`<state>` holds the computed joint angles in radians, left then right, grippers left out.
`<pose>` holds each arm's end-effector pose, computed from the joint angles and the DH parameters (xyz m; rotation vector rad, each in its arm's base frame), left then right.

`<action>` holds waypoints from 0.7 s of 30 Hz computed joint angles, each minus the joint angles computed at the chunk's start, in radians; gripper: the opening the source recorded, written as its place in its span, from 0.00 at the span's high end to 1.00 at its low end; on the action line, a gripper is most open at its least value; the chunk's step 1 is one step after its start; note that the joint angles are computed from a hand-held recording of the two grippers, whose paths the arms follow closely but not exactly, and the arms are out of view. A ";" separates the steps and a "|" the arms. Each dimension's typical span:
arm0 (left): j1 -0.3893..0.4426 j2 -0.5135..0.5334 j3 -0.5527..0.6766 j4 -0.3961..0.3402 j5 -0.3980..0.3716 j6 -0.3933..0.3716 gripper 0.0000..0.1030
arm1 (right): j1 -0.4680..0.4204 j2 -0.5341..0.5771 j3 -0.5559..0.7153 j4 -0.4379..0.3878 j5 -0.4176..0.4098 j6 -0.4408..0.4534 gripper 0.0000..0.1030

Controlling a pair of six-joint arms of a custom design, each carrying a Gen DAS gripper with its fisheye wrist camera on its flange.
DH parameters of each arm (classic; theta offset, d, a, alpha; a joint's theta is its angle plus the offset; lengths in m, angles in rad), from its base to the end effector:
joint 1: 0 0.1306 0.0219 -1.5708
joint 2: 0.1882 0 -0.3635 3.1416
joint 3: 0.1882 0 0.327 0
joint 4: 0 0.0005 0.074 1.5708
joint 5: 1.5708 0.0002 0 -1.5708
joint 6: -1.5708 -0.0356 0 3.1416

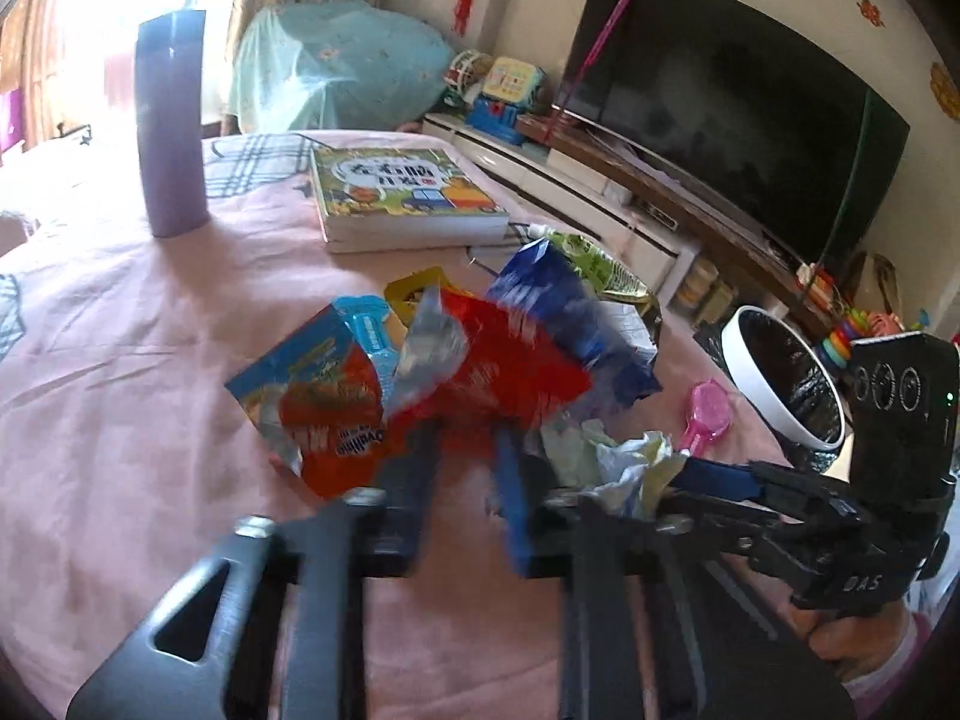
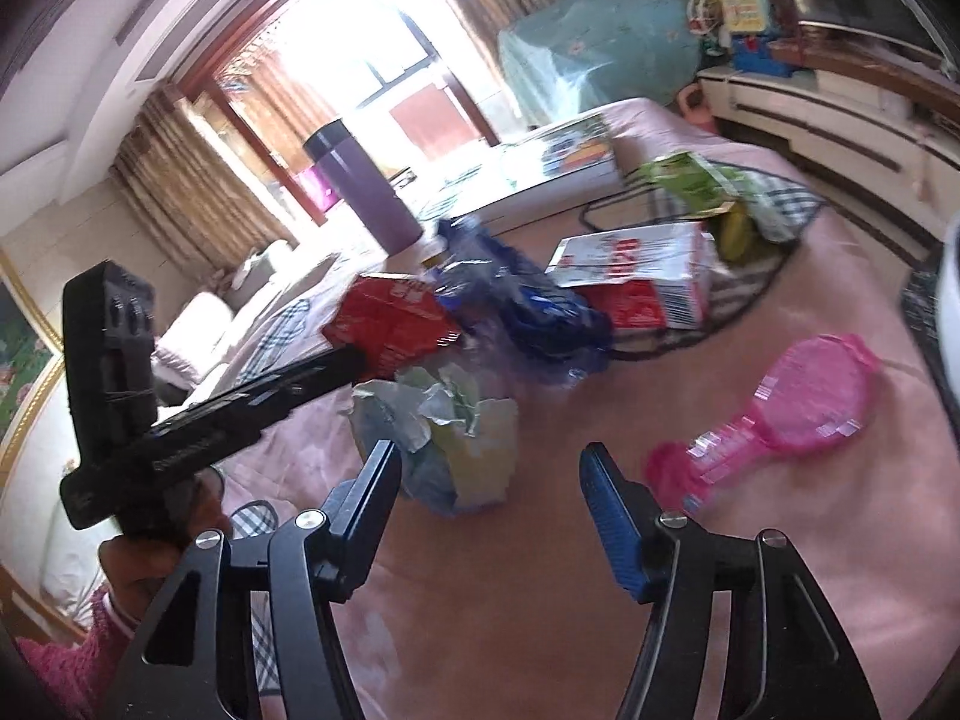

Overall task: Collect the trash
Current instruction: 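Grasp the red snack bag with the left tool while the right tool grasps the clear wrapper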

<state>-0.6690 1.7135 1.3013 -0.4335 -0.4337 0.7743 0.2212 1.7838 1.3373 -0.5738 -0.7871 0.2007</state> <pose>0.4090 -0.3049 0.2637 -0.3154 2.3042 -0.1975 0.4926 0.1361 0.2394 -0.7853 2.3102 1.0132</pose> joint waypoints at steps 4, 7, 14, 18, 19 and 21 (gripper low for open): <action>-0.002 -0.006 -0.024 0.025 0.004 0.017 0.99 | 0.025 0.035 0.038 -0.041 -0.013 0.027 0.89; -0.020 -0.022 -0.050 0.029 -0.020 0.036 0.99 | 0.025 0.012 0.004 -0.006 -0.008 0.024 0.95; -0.075 -0.073 -0.103 0.032 -0.068 0.101 0.99 | -0.024 -0.071 -0.082 0.027 -0.006 0.057 0.97; -0.081 -0.055 -0.055 -0.029 -0.088 0.118 0.94 | -0.067 -0.115 -0.123 0.028 -0.035 0.056 0.97; -0.081 -0.046 -0.039 -0.045 -0.091 0.122 0.79 | -0.083 -0.130 -0.136 0.030 -0.043 0.056 0.97; -0.080 -0.027 -0.007 -0.076 -0.109 0.132 0.50 | -0.107 -0.145 -0.147 0.027 -0.057 0.052 0.97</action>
